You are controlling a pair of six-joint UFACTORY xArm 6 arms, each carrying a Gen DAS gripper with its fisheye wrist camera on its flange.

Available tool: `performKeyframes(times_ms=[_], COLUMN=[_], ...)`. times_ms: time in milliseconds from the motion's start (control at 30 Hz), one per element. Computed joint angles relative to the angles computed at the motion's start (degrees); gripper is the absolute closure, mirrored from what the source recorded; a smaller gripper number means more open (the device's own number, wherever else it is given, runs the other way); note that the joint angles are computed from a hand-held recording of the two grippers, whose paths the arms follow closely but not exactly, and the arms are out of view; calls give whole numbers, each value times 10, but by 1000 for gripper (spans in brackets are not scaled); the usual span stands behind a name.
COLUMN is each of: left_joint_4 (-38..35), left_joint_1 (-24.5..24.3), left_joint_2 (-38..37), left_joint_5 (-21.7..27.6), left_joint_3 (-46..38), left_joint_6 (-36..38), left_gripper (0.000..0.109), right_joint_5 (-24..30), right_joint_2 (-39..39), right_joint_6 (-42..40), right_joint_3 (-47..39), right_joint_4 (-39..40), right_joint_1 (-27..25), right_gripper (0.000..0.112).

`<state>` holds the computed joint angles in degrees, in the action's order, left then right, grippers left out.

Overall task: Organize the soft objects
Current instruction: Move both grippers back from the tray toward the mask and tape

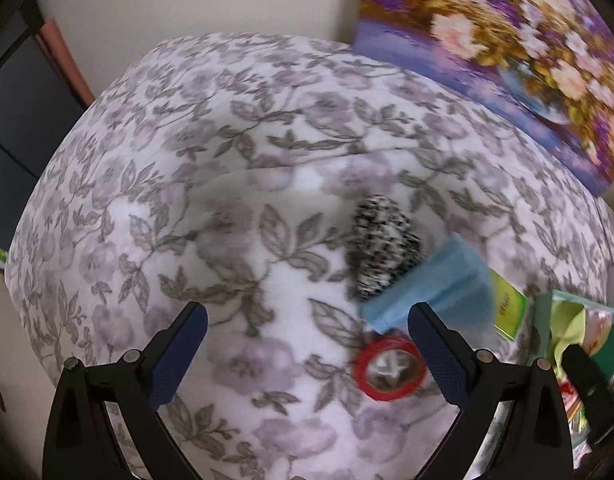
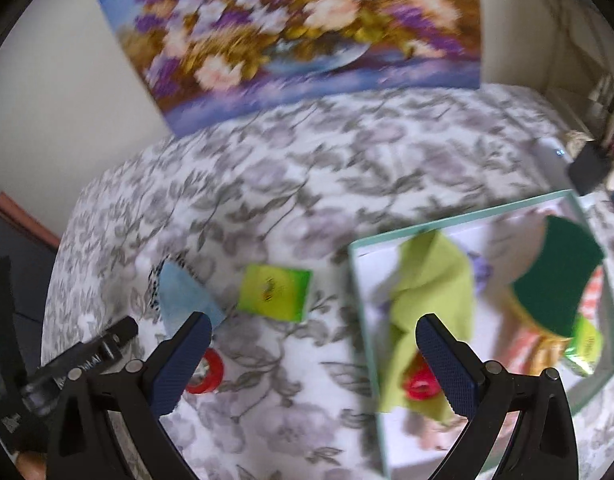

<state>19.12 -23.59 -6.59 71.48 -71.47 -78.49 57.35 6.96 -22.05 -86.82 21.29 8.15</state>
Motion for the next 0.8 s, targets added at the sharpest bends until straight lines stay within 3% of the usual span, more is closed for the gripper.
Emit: performKeyframes(times_ms=[333,600,800], left_joint_4=[-34,-50,-79], left_joint_1=[29,33,41], left_joint_2=[-31,-20,-20], left_joint_5=[-33,-5,-14], left_joint_3=[55,60,85], left_joint_6=[-22,-22,-11], left_gripper=[8,8,8], right_joint_5=[0,7,16], right_joint_2=[9,7,5], right_joint_6=[-9,-18,-29], right_joint_3=[18,45,64], right_joint_4=[16,-12,-15], right_joint_1=[34,59,74], right_gripper=[9,9,9])
